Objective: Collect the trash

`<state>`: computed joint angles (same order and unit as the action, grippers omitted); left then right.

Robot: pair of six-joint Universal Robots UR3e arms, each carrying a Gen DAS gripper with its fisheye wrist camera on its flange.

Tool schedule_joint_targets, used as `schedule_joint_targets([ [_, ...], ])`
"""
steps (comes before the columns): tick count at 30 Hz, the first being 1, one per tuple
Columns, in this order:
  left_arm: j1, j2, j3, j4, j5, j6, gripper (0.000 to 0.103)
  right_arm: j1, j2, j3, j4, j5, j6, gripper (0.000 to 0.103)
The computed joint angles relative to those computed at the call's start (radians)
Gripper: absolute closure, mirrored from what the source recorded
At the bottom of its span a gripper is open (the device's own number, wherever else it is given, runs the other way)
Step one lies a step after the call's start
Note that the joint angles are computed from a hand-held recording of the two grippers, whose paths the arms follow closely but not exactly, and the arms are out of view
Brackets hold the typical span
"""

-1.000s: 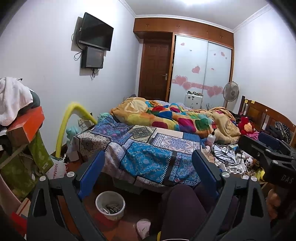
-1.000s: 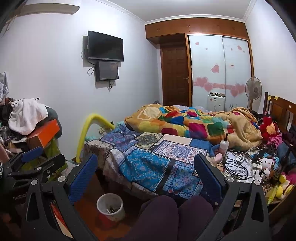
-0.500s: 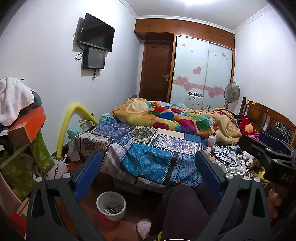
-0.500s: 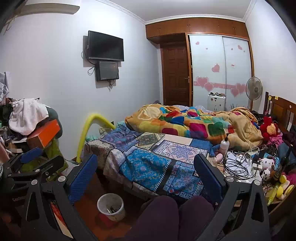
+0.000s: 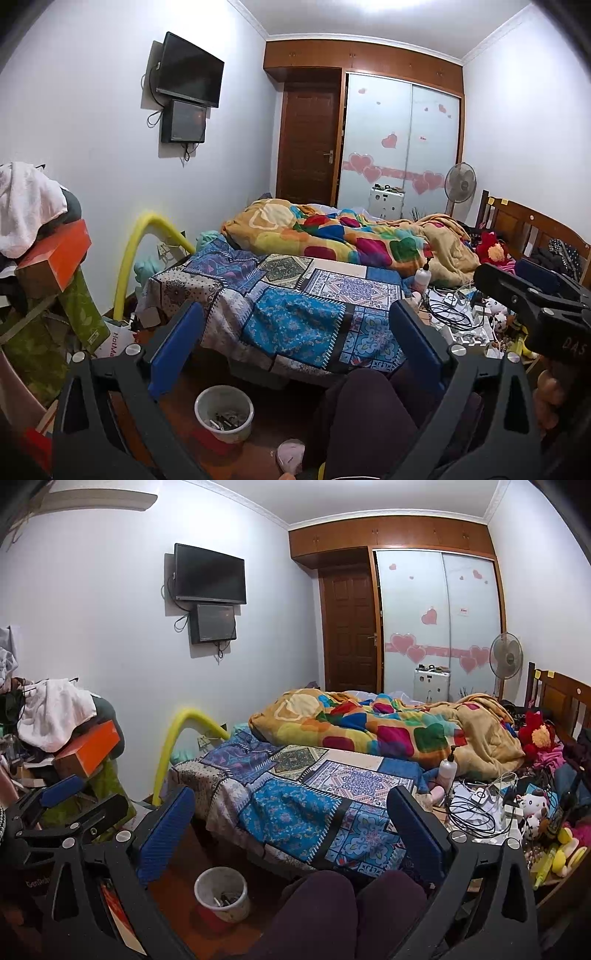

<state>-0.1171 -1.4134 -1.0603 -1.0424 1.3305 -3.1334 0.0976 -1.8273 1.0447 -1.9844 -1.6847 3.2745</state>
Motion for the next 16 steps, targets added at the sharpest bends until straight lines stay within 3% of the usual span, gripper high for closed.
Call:
schedule_joint_targets([
  [16,0.008,0.000,0.007,-0.015,-0.024,-0.004,0.002,0.020,0.006,-0.013,0.014,-0.023,0.019,0.000],
])
